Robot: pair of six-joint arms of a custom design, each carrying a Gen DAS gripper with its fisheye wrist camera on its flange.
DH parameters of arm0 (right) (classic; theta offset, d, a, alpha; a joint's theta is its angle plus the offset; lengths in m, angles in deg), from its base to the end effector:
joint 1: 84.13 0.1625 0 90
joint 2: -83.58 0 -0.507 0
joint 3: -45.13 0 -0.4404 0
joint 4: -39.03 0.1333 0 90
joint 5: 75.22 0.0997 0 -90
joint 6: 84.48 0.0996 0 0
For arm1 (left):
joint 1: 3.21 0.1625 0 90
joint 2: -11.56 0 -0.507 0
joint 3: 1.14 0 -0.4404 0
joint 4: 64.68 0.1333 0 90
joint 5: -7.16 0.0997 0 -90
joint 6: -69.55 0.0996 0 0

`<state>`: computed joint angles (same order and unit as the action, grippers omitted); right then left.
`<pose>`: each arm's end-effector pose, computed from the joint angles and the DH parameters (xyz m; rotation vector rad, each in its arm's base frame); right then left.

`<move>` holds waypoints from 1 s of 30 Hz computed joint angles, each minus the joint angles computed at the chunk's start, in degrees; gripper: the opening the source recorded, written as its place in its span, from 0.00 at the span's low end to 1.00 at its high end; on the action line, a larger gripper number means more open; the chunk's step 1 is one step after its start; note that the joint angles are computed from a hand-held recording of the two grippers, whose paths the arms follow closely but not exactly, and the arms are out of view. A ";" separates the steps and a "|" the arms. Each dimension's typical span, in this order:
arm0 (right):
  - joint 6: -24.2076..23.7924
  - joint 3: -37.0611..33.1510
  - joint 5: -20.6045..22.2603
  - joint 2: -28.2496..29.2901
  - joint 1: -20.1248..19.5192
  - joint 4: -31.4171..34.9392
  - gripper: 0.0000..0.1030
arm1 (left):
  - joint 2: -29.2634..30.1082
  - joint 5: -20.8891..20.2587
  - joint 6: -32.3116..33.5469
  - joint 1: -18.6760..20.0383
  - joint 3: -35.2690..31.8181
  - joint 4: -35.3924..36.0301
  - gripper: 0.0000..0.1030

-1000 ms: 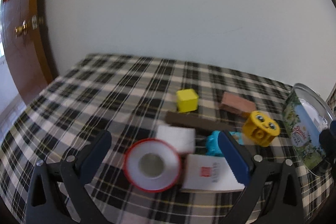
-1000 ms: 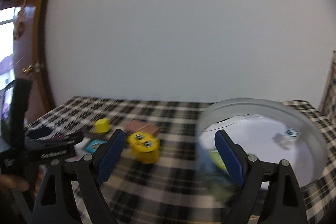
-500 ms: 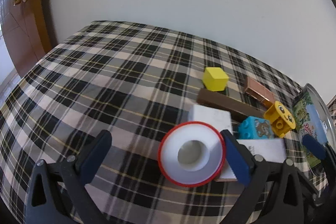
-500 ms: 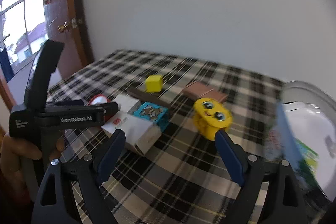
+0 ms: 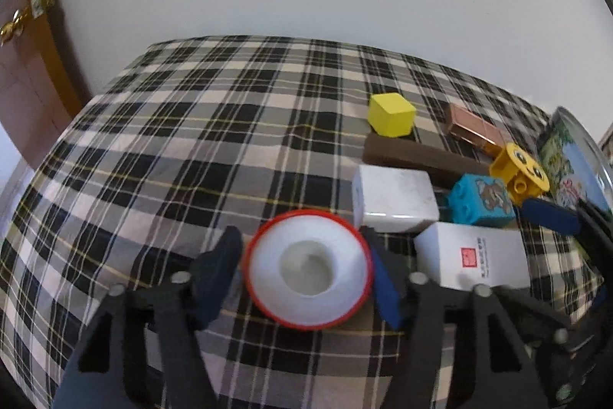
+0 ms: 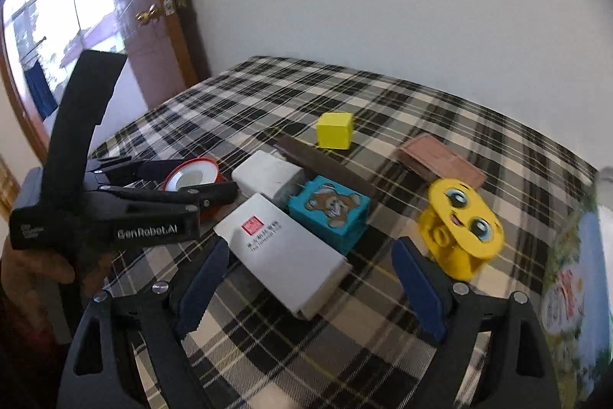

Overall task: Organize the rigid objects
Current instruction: 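Grasp the red-rimmed tape roll with the left tool while the right tool grasps the white logo box, then carry the tape roll and white box into the tin and open both tools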

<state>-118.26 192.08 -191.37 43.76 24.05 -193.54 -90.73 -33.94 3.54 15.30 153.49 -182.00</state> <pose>0.2075 -0.3453 0.0513 0.9363 -2.3486 0.7187 -0.1461 -0.2686 0.2077 0.3453 2.3103 -0.7980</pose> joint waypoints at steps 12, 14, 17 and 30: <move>-0.93 -1.89 -1.91 0.70 2.13 9.86 0.51 | -2.26 0.41 -0.23 0.43 0.96 -2.78 0.53; 0.28 -1.20 0.31 -0.32 1.13 10.41 0.48 | -2.65 0.77 -0.33 0.47 1.23 -3.72 0.53; 2.00 0.11 3.10 -1.66 -0.01 10.40 0.44 | -3.66 1.47 -0.80 0.55 1.61 -4.61 0.53; 2.77 6.04 12.76 -3.55 -1.01 -7.52 0.44 | -8.72 9.30 -10.72 -5.17 2.52 3.39 0.53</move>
<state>-115.49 198.11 -178.61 40.21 23.04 -201.05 -99.45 -24.64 -7.18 10.13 156.02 -178.61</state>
